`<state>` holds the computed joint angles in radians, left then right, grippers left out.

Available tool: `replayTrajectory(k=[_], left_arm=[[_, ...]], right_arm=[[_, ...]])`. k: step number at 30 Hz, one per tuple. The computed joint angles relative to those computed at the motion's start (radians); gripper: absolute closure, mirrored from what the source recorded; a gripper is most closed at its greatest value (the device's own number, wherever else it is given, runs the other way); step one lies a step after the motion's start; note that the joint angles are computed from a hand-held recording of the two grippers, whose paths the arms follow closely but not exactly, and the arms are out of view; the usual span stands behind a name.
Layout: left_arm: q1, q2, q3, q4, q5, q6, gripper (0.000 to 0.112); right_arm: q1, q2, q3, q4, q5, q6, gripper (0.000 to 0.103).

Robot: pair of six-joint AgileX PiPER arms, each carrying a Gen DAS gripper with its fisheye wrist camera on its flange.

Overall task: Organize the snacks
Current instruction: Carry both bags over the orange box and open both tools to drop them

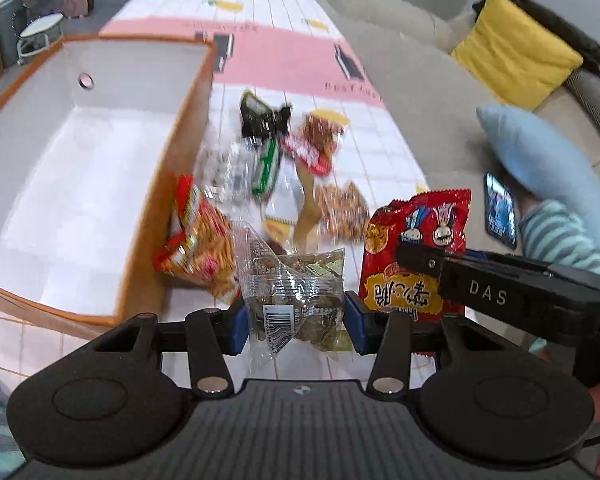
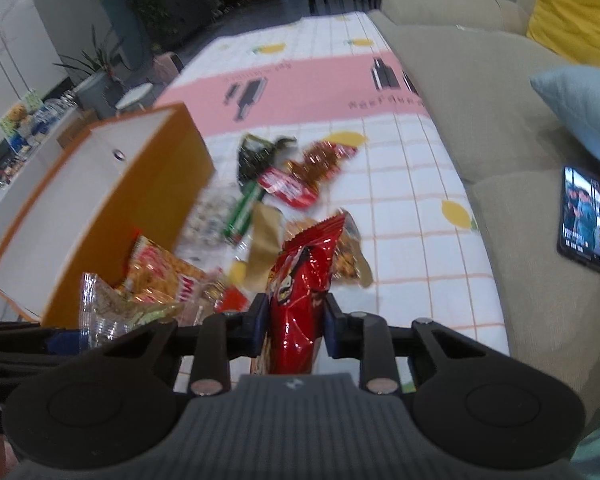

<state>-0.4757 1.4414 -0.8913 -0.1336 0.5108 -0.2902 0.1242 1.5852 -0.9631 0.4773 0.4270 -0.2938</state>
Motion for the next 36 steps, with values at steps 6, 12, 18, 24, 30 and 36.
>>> replayTrajectory(k=[6, 12, 18, 24, 30, 36], left_arm=[[0.060, -0.092, -0.024, 0.036, 0.033, -0.017, 0.059], [0.171, -0.128, -0.099, 0.047, 0.113, 0.047, 0.059], [0.283, -0.089, -0.212, 0.097, 0.195, 0.147, 0.059], [0.373, 0.017, -0.296, 0.138, 0.267, 0.293, 0.059], [0.414, 0.142, -0.350, 0.178, 0.309, 0.423, 0.059], [0.437, 0.255, -0.396, 0.218, 0.367, 0.543, 0.058]], right_arm=[[0.007, -0.063, -0.034, 0.066, 0.019, -0.069, 0.079], [0.022, -0.054, -0.159, 0.190, 0.110, -0.172, 0.079], [0.101, 0.062, -0.382, 0.279, 0.227, -0.212, 0.079], [0.226, 0.259, -0.678, 0.178, 0.321, -0.072, 0.079], [0.309, 0.517, -1.035, 0.044, 0.501, 0.058, 0.079], [0.362, 0.739, -1.328, -0.073, 0.667, 0.120, 0.079]])
